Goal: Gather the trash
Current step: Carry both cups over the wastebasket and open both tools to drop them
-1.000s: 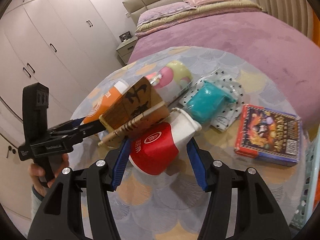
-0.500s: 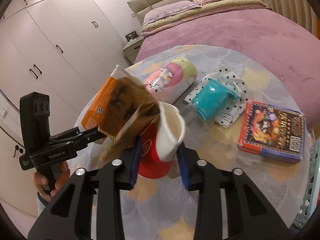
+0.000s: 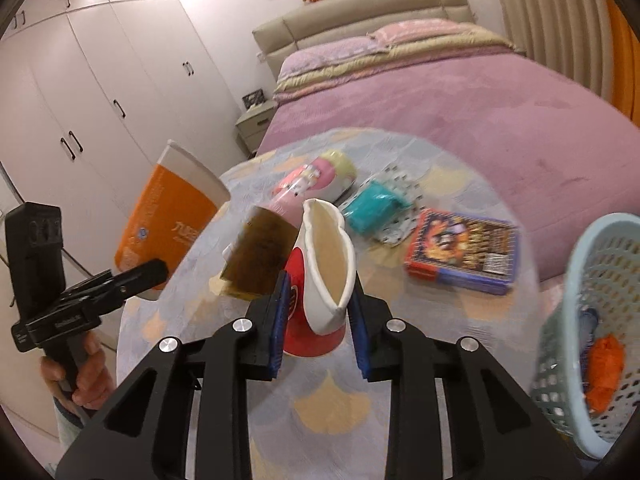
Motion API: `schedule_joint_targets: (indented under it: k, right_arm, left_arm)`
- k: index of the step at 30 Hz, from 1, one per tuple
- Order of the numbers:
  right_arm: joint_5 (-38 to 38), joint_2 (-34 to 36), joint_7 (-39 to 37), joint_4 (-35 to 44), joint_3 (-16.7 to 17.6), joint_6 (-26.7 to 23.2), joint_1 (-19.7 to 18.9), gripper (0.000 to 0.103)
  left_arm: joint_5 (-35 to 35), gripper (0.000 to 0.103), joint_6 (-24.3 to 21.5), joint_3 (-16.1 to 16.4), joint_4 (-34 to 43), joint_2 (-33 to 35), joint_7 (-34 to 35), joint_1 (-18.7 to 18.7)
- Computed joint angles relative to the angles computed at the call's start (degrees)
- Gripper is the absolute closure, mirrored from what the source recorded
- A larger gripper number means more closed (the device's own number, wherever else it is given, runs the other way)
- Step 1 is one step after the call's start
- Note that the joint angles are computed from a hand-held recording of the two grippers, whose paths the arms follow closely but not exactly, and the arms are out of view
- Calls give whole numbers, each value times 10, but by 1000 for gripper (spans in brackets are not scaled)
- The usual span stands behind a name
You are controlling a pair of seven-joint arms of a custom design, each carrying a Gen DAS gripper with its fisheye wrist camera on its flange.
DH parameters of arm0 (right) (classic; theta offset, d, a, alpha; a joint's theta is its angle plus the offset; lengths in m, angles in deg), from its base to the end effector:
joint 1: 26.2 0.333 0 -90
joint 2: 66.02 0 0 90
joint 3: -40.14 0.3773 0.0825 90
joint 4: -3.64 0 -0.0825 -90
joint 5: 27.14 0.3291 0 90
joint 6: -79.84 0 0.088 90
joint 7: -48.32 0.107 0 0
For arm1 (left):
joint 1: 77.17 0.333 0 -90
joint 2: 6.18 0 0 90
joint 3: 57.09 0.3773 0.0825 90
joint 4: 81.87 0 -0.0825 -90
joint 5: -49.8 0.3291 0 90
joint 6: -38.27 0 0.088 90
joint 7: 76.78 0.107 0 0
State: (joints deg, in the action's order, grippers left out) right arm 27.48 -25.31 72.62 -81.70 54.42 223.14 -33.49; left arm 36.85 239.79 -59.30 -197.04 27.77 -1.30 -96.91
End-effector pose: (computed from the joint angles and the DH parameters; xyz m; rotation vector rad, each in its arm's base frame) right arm 0.7361 0.0352 0.3699 -1.9478 1.1990 -0.0358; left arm 0.6190 -0.2149 0.3623 -1.9143 1.6665 -1.1254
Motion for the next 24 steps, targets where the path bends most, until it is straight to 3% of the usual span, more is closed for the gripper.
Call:
schedule_joint_targets:
  k: [4,8,10,17,22,24]
  right_arm:
    - [64,-32,-59,-37,14,25,-35,78]
    - [134,-64,-115,-68,3,56,-52,78]
    - [165,-74,-137,-75,-7,61,-59,78]
    - [249,-90,-178,-78,-53,76,-72,78]
    - [250,-74,-152,-55,-77,90,-81,78]
    - [244,-64,-139,-45,-81,107,-83,78]
  left_arm:
    - [-2,48,7,5,21,3,11,-27]
    - [8,48,1,-8,61,17,18,-33]
    - [4,48,-13,6,94,30,24,-57]
    - [11,48,-83,55,230,88,27,-128]
    - [44,48,-162,89,361,152,-6,-164]
    - [61,48,-192,81,415,179,-19,-162]
